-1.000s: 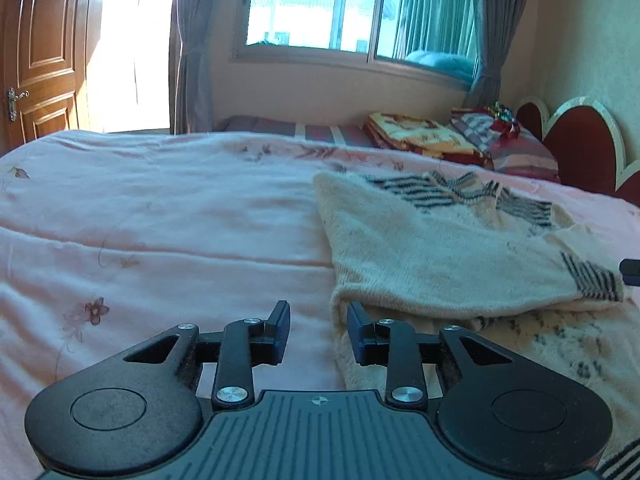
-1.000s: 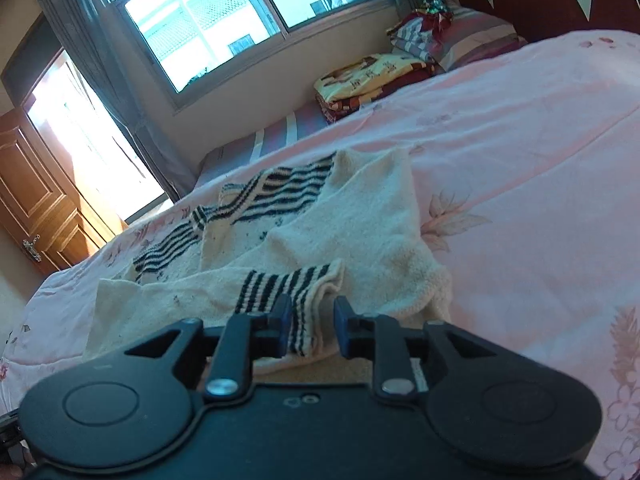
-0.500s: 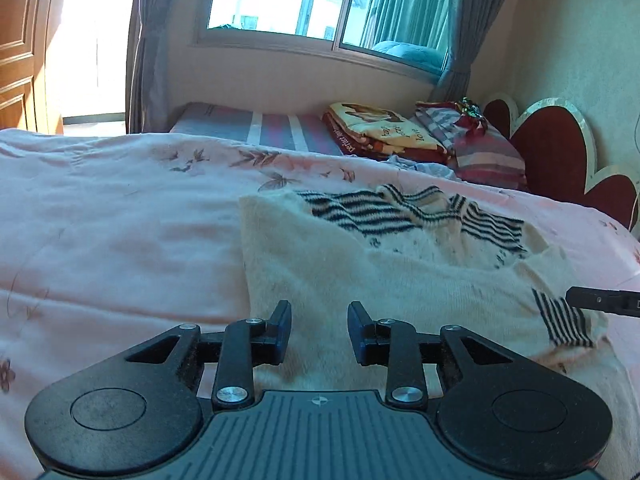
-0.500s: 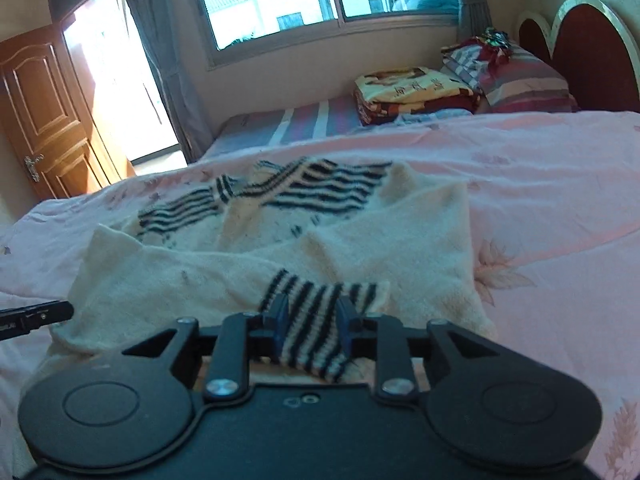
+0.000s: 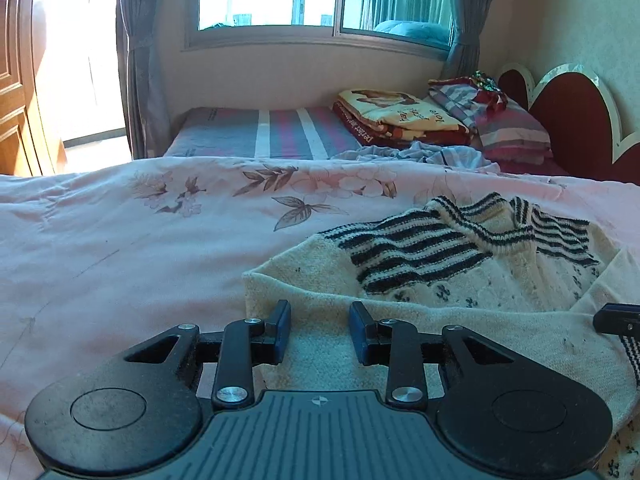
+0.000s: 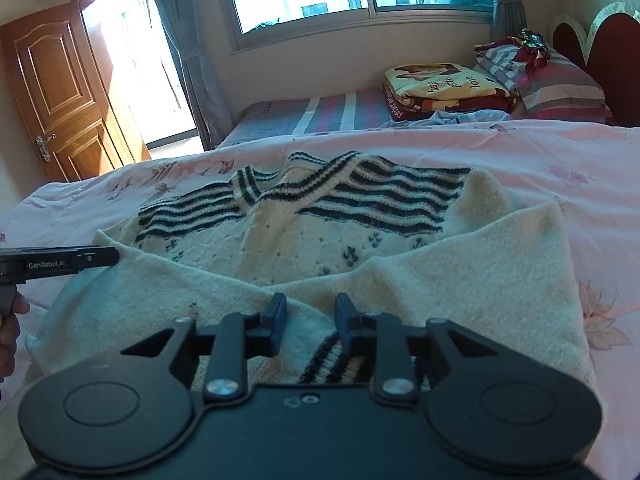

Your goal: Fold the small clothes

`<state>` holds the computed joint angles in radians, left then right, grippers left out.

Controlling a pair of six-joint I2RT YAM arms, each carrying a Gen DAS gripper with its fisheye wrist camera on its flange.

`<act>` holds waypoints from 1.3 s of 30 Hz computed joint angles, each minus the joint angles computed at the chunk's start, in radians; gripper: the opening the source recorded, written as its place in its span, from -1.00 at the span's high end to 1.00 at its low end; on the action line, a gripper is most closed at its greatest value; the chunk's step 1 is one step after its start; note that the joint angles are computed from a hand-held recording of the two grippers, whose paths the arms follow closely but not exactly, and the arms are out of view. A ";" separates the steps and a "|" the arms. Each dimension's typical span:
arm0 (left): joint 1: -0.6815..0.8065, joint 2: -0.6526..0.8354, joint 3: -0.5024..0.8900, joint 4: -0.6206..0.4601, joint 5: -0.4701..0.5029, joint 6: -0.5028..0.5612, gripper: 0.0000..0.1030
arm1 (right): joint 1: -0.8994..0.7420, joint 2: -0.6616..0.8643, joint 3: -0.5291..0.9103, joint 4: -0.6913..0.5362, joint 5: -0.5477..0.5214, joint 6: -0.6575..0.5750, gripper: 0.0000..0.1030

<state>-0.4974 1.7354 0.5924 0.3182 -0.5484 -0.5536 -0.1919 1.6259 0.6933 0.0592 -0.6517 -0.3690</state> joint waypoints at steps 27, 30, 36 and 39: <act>-0.373 0.009 0.031 -0.157 -0.268 -0.337 0.35 | -0.193 -0.134 -0.106 -0.021 -0.125 -0.161 0.22; -0.435 0.102 0.138 -0.244 -0.284 -0.324 0.35 | -0.166 -0.172 -0.145 -0.055 -0.099 -0.253 0.23; -0.487 0.083 0.130 -0.363 -0.304 -0.439 0.34 | -0.269 -0.104 -0.111 -0.115 -0.132 -0.401 0.21; -0.507 0.110 0.188 -0.478 -0.328 -0.505 0.19 | -0.280 -0.097 -0.093 -0.150 -0.139 -0.430 0.20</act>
<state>-1.0042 1.8454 0.7799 -0.1597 -0.8769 -1.0584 -0.4717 1.5293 0.6003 -0.0904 -0.7908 -0.7994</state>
